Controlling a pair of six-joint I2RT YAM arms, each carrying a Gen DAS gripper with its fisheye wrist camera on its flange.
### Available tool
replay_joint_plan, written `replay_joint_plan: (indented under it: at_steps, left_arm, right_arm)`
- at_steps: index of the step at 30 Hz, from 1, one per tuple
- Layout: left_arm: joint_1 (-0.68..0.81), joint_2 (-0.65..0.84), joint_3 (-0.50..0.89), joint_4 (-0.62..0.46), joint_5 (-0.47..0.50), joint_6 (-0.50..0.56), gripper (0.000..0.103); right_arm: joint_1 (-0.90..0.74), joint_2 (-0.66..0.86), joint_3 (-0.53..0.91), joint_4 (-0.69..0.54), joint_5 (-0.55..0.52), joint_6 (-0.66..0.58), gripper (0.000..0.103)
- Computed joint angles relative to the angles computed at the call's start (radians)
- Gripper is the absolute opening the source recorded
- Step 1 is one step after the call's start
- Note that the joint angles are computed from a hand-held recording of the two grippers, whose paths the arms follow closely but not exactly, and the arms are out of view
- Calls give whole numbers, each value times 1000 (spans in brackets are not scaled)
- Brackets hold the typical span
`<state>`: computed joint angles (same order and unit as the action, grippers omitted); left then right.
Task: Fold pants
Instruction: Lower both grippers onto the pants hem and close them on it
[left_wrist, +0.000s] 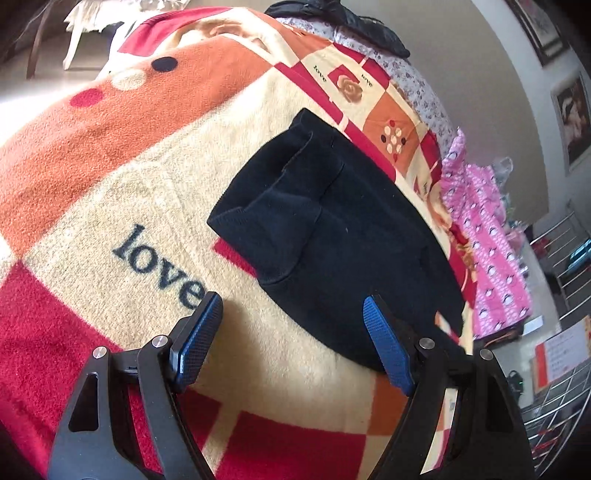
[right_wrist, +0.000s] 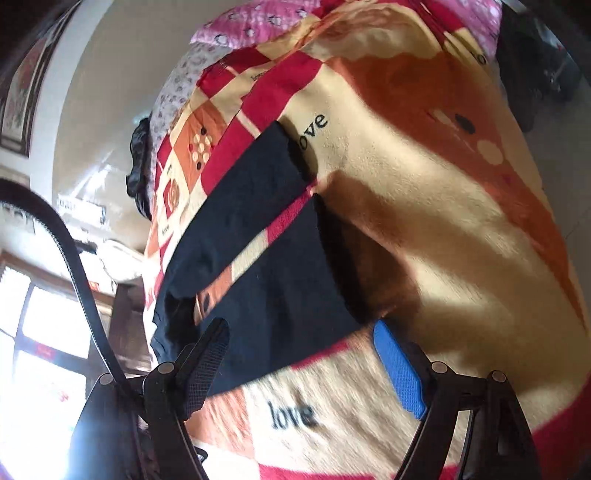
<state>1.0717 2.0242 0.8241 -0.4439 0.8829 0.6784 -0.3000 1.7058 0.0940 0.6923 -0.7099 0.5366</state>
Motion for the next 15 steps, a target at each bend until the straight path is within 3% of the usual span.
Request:
replay_joint_plan:
  at_steps: [4,6,9,12,15]
  left_arm:
    - [17,51,69,-102,30,21,79]
    - [18,85,116,-157,48,22,79]
    - [7,116,159,-209,63,24,79]
    - [-16,107,166,-203,63,1,79]
    - [-44,134,201,-226,69,-23,79]
  right_arm:
    - [-24,168,17,229,-86,58,75]
    - [-17,250,28,309,-142,43,61]
    - [24,224,24,247,-56,-55,37]
    - [6,282,1,327,-60,-149,20]
    - [-20,388,-8,464,-102,-182,18]
